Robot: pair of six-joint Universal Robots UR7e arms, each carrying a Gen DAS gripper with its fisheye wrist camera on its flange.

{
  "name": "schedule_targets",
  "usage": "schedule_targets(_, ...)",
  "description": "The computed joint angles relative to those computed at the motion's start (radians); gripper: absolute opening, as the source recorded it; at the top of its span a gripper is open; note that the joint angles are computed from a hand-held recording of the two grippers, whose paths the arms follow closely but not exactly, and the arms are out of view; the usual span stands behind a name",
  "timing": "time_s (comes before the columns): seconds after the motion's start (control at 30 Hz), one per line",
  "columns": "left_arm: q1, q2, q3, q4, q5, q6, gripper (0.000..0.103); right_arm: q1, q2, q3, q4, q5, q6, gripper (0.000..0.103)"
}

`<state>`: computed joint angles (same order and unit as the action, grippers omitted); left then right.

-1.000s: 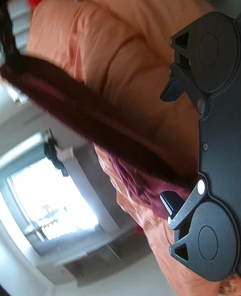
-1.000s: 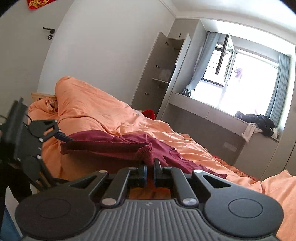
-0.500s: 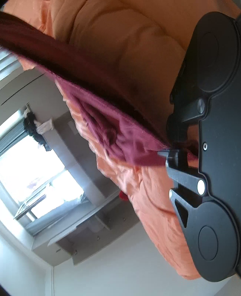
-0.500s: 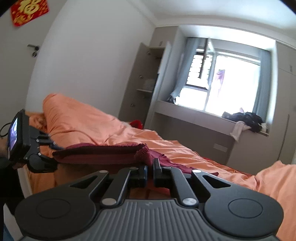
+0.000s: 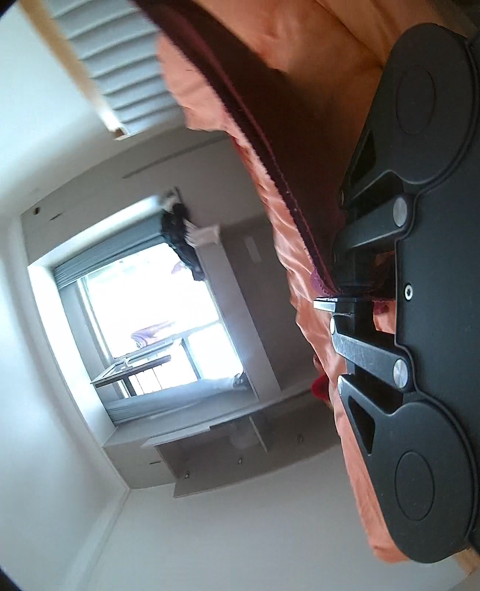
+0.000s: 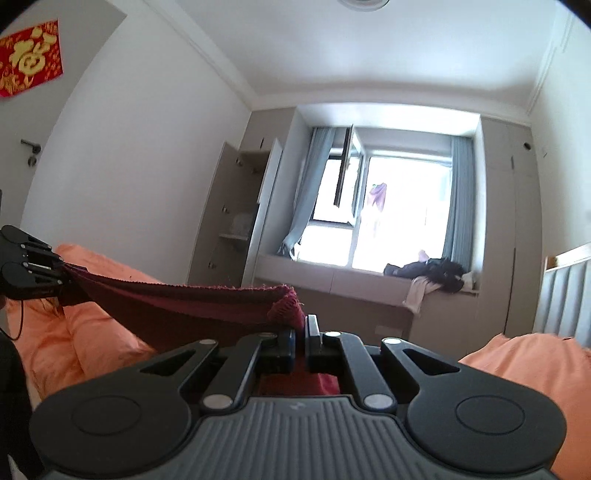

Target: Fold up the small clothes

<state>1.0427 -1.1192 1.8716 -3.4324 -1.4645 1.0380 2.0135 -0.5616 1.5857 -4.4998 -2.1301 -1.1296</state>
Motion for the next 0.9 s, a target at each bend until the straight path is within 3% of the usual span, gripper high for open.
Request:
schedule_targets(0.17,-0.040,-0.079,0.012,0.089,-0.003,-0.055,0.005,0.070,-0.024,0.019,-0.026,-0.044,-0.082,0.004)
schedule_targets(0.33,-0.059,0.010,-0.110,0.132,0.051,-0.078,0.005,0.038,-0.046,-0.038,0.071,-0.033,-0.093,0.005)
schedule_targets(0.6,-0.066,0.321,-0.579,0.402,0.181,-0.180,0.005,-0.100,-0.028,-0.314,0.394,-0.015,-0.033,0.005)
schedule_targets(0.9,-0.039,0.708,-1.170,0.708,0.308,-0.243,0.005,-0.234,0.120,-0.705,0.744,-0.038,0.023,0.005)
